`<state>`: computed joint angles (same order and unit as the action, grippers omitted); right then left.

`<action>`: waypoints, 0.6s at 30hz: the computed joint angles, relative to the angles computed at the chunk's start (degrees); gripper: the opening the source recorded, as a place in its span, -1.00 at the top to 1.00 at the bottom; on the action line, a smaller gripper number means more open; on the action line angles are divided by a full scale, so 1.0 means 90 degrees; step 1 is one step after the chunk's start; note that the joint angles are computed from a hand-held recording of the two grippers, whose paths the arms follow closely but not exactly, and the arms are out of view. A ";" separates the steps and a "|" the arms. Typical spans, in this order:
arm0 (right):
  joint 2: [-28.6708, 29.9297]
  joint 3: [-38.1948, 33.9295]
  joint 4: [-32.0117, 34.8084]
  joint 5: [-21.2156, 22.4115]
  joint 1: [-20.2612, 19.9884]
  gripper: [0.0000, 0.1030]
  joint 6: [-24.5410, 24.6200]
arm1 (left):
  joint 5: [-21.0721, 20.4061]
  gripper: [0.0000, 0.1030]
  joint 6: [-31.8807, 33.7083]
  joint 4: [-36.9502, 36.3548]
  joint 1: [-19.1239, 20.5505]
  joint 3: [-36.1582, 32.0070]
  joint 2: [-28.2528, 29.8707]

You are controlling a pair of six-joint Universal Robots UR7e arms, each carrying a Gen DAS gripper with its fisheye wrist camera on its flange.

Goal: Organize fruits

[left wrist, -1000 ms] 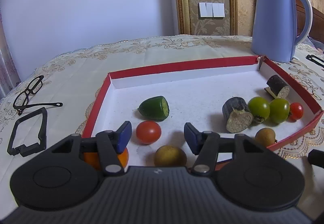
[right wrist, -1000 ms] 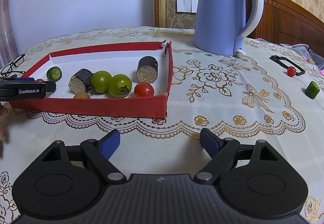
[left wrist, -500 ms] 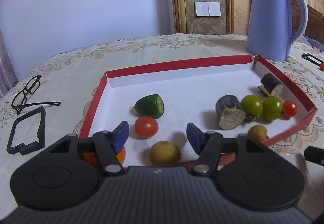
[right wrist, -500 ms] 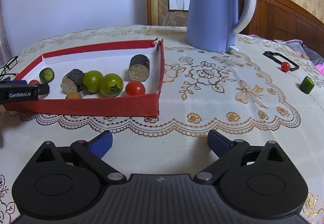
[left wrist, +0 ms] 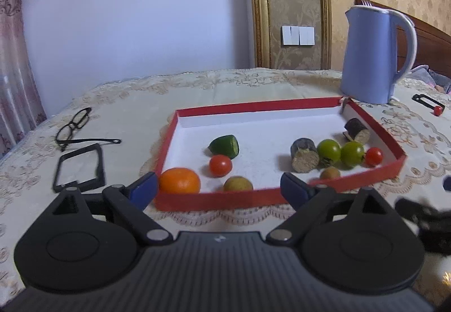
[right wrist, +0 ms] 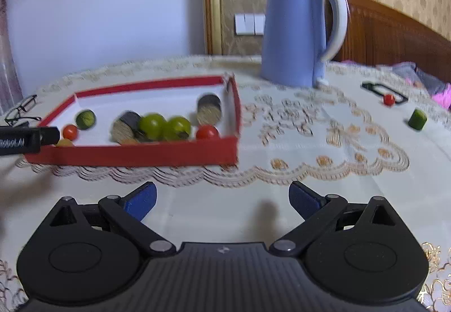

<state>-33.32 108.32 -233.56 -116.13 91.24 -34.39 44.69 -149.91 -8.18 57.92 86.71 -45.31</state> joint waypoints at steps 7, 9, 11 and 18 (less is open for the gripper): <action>0.0145 -0.0144 -0.0243 -0.0263 0.0304 -0.96 0.0014 | -0.0087 -0.99 -0.0610 0.0269 -0.0180 0.0427 -0.0288; 0.0168 -0.0159 -0.0265 -0.0332 0.0350 -0.96 0.0034 | -0.0136 -1.00 -0.0489 -0.0032 -0.0225 0.0680 -0.0412; 0.0215 -0.0204 -0.0316 -0.0461 0.0401 -0.96 0.0030 | -0.0262 -1.00 -0.0327 -0.0292 -0.0283 0.0858 -0.0474; 0.0453 -0.0372 -0.0707 -0.0625 0.0507 -0.96 -0.0387 | -0.0206 -1.00 -0.0732 0.0082 -0.0308 0.0856 -0.0489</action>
<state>-29.24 104.97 -239.93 -121.75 95.81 -37.87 42.84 -156.50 -7.44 55.15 94.42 -49.72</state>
